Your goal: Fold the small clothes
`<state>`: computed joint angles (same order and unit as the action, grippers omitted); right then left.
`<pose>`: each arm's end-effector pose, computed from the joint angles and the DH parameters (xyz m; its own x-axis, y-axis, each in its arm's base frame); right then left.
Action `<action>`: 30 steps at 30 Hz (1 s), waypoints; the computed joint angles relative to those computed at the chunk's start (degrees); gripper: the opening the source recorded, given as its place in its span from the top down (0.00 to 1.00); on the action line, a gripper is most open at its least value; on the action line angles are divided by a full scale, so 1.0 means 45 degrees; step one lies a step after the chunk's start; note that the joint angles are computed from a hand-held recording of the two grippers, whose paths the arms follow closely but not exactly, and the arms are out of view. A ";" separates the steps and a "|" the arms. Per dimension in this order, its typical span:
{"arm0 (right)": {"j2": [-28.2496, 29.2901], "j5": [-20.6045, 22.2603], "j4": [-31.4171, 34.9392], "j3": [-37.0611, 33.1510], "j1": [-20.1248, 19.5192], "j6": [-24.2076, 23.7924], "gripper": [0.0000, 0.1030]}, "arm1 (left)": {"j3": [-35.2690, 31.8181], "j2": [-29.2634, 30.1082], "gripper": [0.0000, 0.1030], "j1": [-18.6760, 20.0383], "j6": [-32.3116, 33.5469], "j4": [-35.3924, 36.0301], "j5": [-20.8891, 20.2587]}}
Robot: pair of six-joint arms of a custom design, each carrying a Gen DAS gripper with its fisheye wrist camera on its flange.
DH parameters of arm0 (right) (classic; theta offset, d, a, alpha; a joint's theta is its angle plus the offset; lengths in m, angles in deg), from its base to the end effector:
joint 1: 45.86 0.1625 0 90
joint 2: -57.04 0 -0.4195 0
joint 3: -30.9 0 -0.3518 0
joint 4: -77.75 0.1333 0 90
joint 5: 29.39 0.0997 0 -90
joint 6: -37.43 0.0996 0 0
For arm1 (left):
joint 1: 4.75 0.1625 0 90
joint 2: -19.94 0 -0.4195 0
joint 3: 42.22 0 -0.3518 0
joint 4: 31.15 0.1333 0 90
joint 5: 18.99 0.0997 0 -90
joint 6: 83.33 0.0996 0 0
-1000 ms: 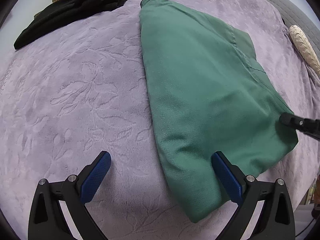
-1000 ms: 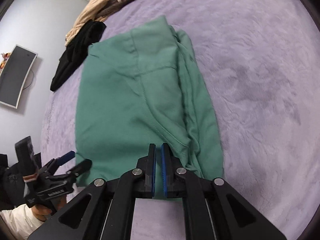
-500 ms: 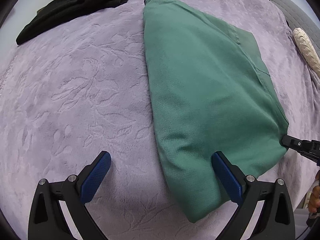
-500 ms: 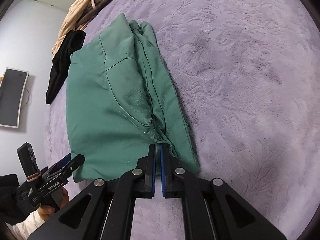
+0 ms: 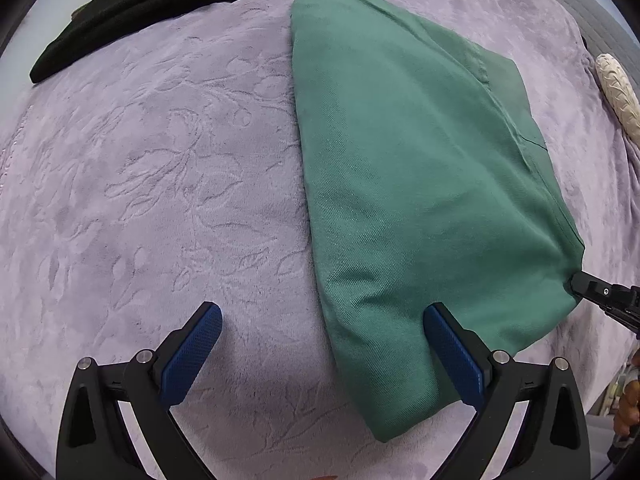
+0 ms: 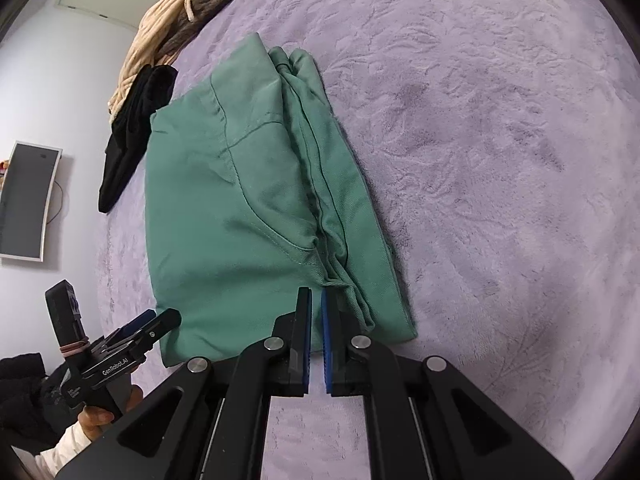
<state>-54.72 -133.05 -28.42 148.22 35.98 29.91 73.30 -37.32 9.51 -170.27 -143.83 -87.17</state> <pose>0.0646 -0.3229 0.4413 -0.9657 0.0521 0.2542 0.0132 0.9883 -0.1522 -0.3837 -0.2733 0.0830 -0.7881 -0.1492 -0.5971 0.0230 0.9624 -0.2708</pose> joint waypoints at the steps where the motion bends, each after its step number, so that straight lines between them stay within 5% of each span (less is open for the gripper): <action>1: -0.0047 0.0104 -0.0103 -0.0030 0.0083 -0.0142 0.94 | -0.0050 -0.0064 0.01 -0.0027 -0.0116 0.0173 0.0144; 3: -0.0095 0.0205 -0.0308 -0.0100 0.0252 -0.0318 0.91 | -0.0123 -0.0257 0.01 -0.0154 -0.0426 0.0633 0.0645; 5: -0.0094 0.0269 -0.0531 -0.0170 0.0349 -0.0309 0.71 | -0.0197 -0.0439 0.01 -0.0206 -0.0769 0.1113 0.1086; 6: -0.0061 0.0265 -0.0633 -0.0203 0.0388 -0.0308 0.50 | -0.0254 -0.0497 0.01 -0.0167 -0.0907 0.1326 0.1220; 7: -0.0016 0.0170 -0.0769 -0.0220 0.0475 -0.0290 0.39 | -0.0279 -0.0553 0.01 -0.0116 -0.1039 0.1493 0.1324; 12: 0.0404 -0.0026 -0.0861 -0.0449 0.0537 -0.0294 0.38 | -0.0180 -0.0798 0.01 0.0403 -0.1054 0.1311 0.1414; 18: 0.0985 0.0092 -0.0895 -0.0683 0.0235 -0.0711 0.25 | 0.0296 -0.0999 0.01 0.0942 -0.0818 -0.0148 0.1175; 30: 0.2678 0.1900 0.0000 -0.1682 -0.1305 -0.1319 0.22 | 0.0304 -0.0119 0.01 0.2312 0.1754 -0.3563 0.1044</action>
